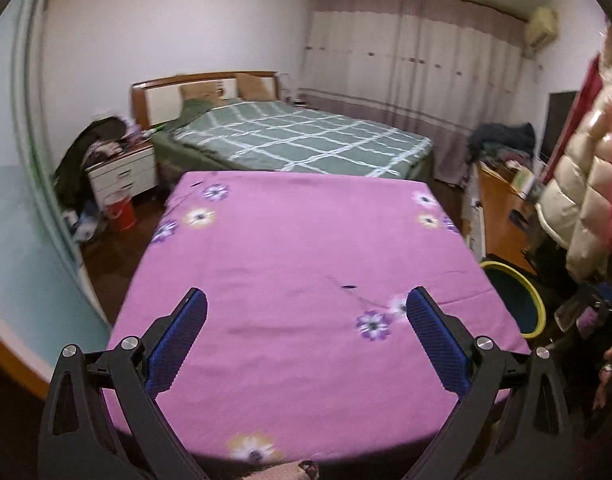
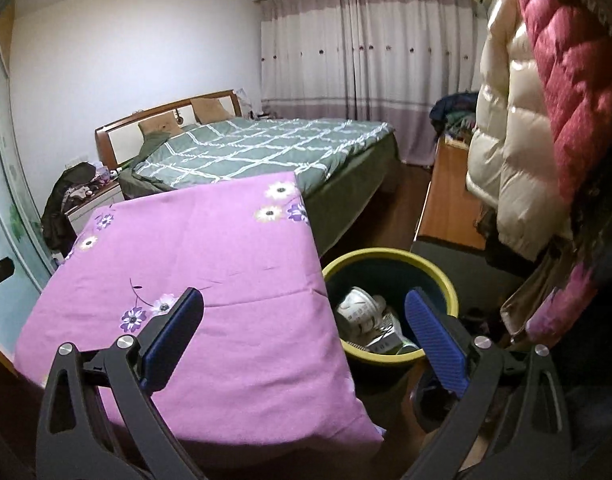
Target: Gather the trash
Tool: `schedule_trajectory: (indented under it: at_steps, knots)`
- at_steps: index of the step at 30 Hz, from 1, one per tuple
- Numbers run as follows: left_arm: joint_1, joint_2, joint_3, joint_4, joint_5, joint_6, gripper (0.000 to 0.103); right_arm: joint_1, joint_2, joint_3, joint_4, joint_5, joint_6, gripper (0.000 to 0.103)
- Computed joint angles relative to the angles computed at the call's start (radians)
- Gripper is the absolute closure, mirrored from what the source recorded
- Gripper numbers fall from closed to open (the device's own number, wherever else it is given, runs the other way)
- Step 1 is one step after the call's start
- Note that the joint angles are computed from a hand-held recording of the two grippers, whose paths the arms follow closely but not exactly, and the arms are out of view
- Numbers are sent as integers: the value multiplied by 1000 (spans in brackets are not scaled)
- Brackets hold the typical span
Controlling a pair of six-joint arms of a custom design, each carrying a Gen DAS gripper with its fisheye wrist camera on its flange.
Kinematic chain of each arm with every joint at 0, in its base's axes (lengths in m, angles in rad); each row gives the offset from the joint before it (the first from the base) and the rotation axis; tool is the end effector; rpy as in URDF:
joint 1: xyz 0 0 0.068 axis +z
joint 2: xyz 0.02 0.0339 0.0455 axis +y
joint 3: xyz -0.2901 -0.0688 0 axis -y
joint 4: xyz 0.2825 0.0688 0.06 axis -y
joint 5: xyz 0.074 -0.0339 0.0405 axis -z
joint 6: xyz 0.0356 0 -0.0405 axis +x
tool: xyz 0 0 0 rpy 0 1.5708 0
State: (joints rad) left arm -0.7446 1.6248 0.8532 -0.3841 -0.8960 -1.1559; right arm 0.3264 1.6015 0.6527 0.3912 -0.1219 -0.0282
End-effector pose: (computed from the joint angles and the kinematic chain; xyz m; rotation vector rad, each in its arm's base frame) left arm 0.2533 -0.1956 0.1611 -0.6605 2.0870 0.2355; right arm 0.3160 0.1115 0.1510 -0.4483 2.0915 0.3052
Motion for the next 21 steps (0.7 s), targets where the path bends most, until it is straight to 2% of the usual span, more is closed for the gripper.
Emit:
schedule_trajectory:
  at_steps: [6, 14, 21]
  knots:
    - [-46, -32, -48, -42, -37, -101, 5, 6, -55, -48, 16, 5, -16, 7]
    - [-99, -14, -15, -79, -60, -118, 5, 4, -80, -67, 15, -3, -5, 7]
    - [-90, -33, -23, -88, -66, -124, 5, 12, -77, -60, 9, -16, -3, 7]
